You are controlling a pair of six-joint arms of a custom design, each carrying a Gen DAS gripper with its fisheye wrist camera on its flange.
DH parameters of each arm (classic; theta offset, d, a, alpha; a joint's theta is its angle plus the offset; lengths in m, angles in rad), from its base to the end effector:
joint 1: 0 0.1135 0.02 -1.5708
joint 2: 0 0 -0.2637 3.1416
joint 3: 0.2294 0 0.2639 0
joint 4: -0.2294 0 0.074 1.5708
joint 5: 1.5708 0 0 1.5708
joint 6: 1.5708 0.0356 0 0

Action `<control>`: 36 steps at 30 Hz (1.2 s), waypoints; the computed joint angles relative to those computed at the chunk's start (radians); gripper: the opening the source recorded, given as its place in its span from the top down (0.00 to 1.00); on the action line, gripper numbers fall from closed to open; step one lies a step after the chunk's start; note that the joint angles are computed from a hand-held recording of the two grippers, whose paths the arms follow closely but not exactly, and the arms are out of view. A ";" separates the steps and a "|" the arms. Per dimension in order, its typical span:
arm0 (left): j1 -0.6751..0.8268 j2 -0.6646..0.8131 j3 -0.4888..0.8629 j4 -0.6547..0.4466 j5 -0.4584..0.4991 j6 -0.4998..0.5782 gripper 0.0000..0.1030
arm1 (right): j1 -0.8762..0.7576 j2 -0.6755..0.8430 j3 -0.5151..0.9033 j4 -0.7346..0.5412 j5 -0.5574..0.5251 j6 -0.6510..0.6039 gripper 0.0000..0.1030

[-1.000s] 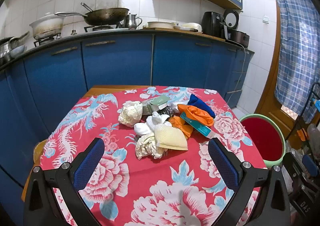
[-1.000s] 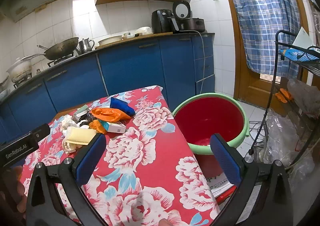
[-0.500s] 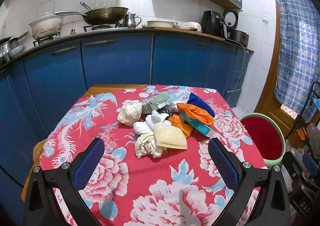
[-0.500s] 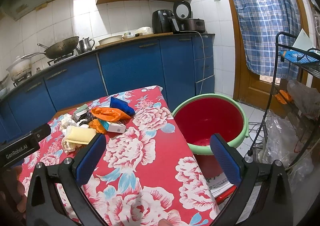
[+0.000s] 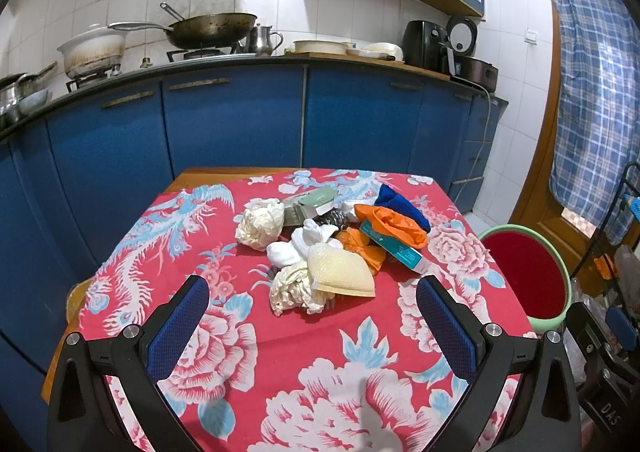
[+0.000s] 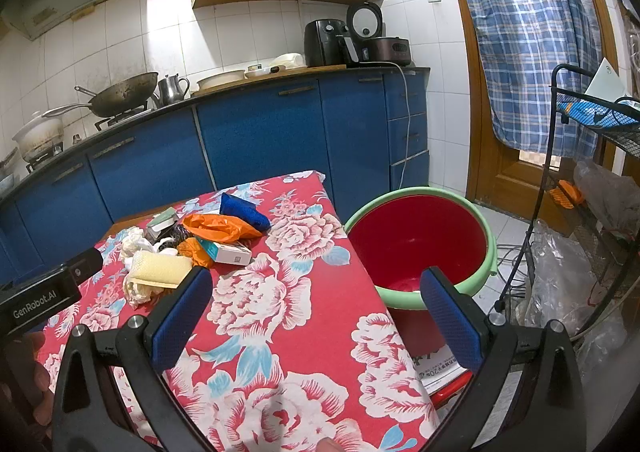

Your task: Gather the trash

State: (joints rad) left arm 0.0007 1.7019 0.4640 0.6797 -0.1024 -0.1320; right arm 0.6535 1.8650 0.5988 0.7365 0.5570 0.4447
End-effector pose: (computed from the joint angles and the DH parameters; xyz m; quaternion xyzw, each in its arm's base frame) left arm 0.2880 0.0038 0.0937 -0.0827 0.8698 0.0129 0.4862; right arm 0.2661 0.1800 0.0861 0.0491 0.8438 0.0461 0.5324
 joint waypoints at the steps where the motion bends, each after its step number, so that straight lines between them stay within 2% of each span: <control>1: 0.000 0.000 0.001 -0.001 0.001 0.001 0.00 | 0.000 -0.001 -0.001 0.000 0.000 0.000 0.01; 36: 0.002 0.012 0.004 0.002 -0.001 0.001 0.00 | 0.001 0.001 0.001 -0.003 0.001 0.000 0.01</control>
